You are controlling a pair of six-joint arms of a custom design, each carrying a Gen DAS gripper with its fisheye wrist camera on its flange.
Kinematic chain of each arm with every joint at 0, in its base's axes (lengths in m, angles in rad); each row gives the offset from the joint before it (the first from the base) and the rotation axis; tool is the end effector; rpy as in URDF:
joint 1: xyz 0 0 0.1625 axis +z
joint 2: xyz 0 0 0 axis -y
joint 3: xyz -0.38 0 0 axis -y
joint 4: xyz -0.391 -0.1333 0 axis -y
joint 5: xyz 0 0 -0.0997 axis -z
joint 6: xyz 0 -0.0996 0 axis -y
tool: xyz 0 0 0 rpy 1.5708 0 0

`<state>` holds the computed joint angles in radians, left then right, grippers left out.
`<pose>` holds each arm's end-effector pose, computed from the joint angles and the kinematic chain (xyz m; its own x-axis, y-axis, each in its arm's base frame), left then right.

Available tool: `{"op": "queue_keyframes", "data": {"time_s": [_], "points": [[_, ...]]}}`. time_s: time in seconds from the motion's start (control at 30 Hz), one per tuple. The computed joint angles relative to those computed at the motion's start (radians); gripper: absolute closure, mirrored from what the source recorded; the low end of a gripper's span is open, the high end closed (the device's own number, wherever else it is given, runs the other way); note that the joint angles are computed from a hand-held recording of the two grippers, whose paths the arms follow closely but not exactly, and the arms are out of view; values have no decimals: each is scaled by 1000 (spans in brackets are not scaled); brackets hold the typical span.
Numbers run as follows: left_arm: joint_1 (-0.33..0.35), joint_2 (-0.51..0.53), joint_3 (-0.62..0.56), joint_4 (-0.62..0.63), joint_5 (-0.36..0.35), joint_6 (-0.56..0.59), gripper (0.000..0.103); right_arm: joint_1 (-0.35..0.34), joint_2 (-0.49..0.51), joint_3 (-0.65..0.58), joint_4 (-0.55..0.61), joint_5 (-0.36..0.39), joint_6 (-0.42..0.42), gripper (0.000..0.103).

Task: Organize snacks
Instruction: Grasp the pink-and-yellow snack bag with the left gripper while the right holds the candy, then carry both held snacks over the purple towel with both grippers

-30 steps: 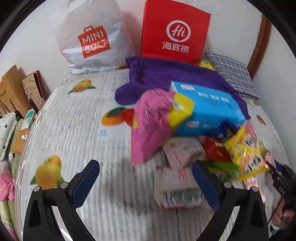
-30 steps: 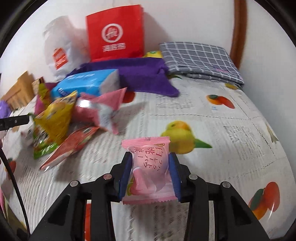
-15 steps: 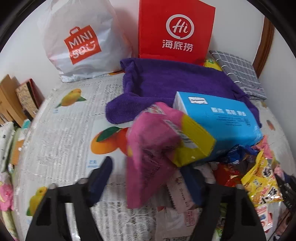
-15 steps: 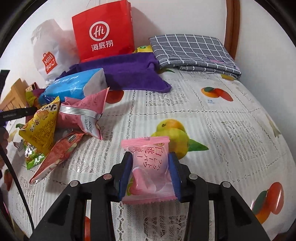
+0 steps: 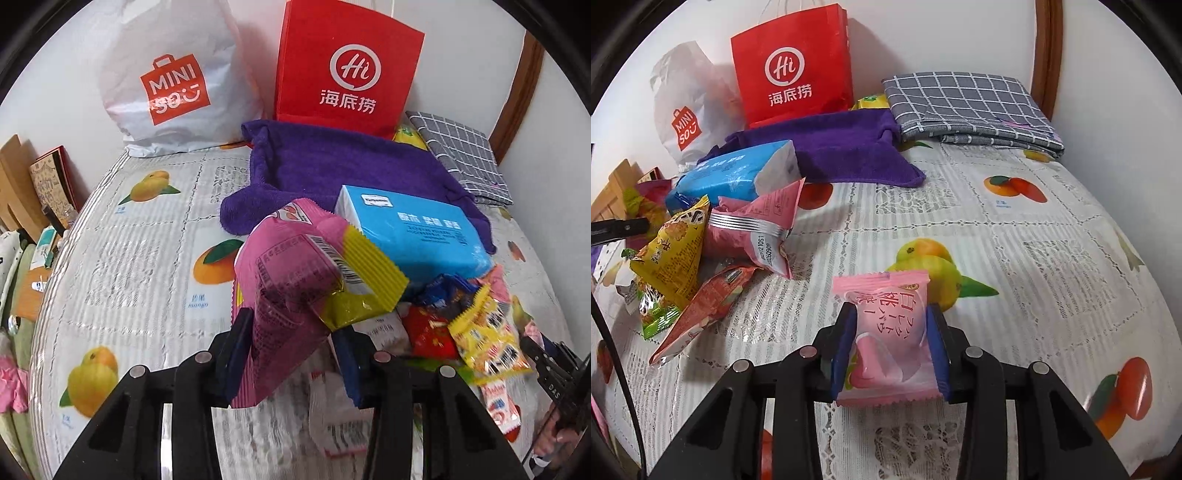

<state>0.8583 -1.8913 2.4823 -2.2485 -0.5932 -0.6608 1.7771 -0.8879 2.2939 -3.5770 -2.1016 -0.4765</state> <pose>-0.0387 -0.3750 0.2585 -0.7708 -0.2171 -0.5990 0.2257 0.7861 -0.5754 0.1702 -0.4085 0.0570 -0.7246 -0.2788 0.6303 -0.5642 0.7651 -0.3103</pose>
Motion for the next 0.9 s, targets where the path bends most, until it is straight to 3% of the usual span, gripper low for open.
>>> {"op": "queue_keyframes", "data": {"time_s": [0.23,0.4,0.57,0.9], "points": [[-100,-108,21,167,-9,-113,62,74,-77,25,54,14,81,66],[-160,-145,34,205,-54,-162,62,136,-118,21,120,30,134,66],[-226,-145,26,261,-58,-208,62,198,-121,-4,159,5,152,66],[-274,-64,-27,207,-63,-161,62,260,-137,-75,267,-8,203,66]]}}
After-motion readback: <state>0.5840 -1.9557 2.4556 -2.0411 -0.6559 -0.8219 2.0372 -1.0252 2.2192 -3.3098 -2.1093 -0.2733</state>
